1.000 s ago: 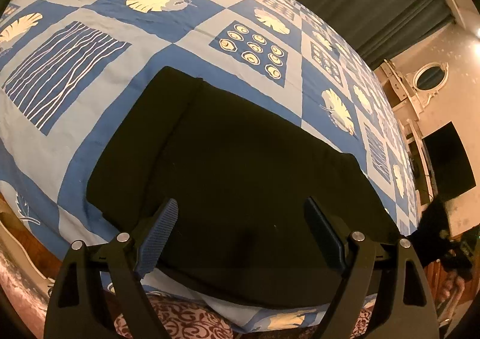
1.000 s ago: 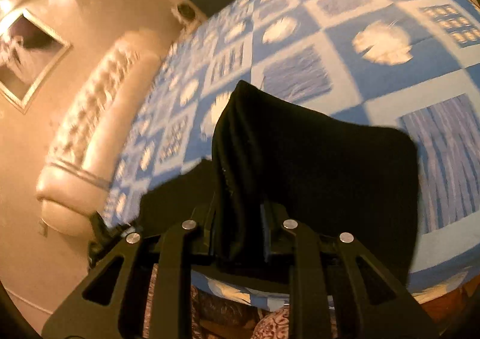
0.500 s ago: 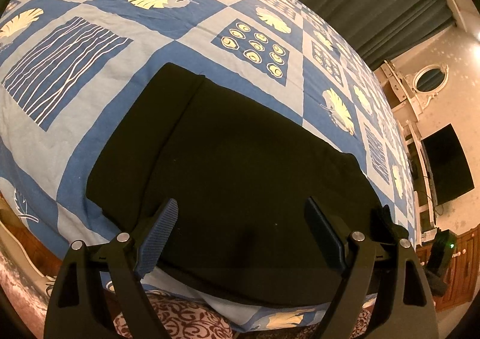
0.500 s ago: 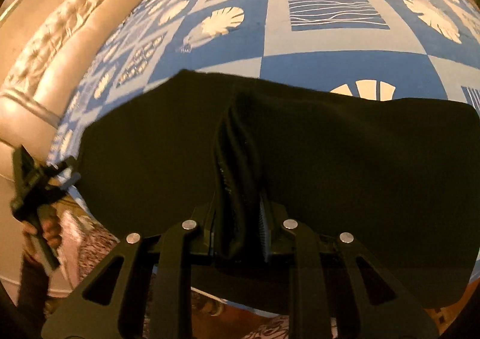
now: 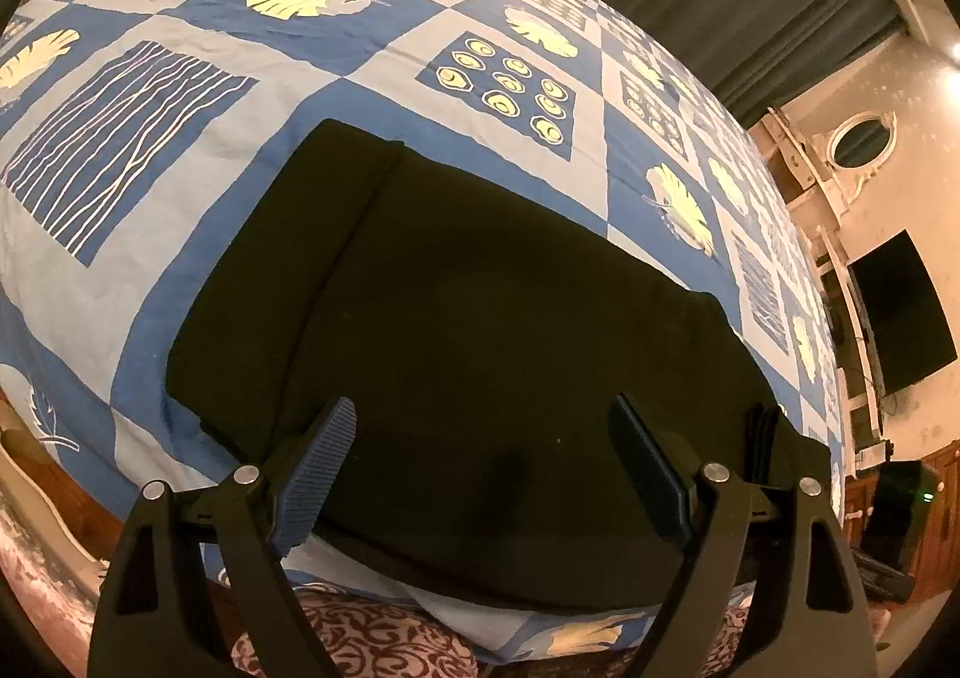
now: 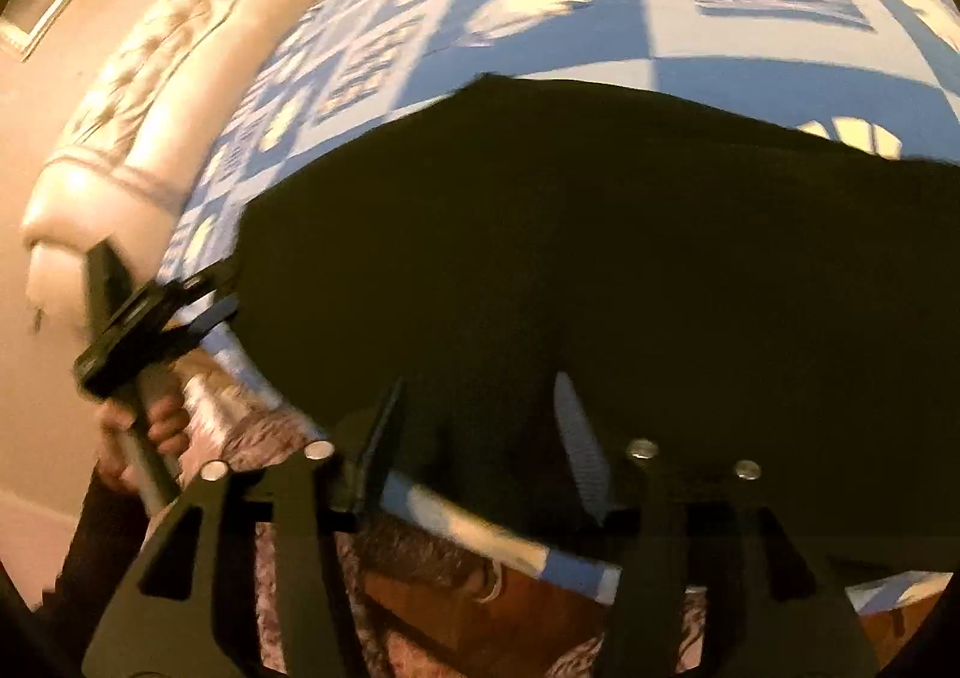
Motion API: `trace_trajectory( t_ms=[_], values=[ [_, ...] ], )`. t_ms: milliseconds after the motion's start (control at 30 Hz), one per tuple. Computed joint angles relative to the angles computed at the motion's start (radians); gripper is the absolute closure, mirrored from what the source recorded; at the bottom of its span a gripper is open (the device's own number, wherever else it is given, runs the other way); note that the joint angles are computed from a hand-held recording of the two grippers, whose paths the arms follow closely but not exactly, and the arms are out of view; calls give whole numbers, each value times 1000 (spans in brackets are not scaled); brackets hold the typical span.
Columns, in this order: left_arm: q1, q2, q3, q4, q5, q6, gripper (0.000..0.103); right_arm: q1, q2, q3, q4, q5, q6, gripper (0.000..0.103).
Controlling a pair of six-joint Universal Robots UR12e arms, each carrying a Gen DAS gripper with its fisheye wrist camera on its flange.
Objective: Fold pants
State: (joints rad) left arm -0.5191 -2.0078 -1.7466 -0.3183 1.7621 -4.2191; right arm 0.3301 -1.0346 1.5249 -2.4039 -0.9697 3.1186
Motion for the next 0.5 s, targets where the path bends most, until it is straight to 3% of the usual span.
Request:
trace_trajectory(
  t_ms=[100,200,367,467,500],
  values=[
    [0,0,-2,4,-2,-3,18,-37,-24,15,13,129,-28,51],
    [0,0,-2,6,-3,-5,18,-91,-50,42,-86,191,29,42],
    [-1,-1,0,7,-4,-10,18,-212,-54,92,-297,99,255,36],
    [-1,-2,0,7,-4,-11,18,-250,-21,78,-255,20,338,36],
    [-1,-2,1,6,-4,-9,18,-262,-5,72,-241,32,365,36]
  ],
)
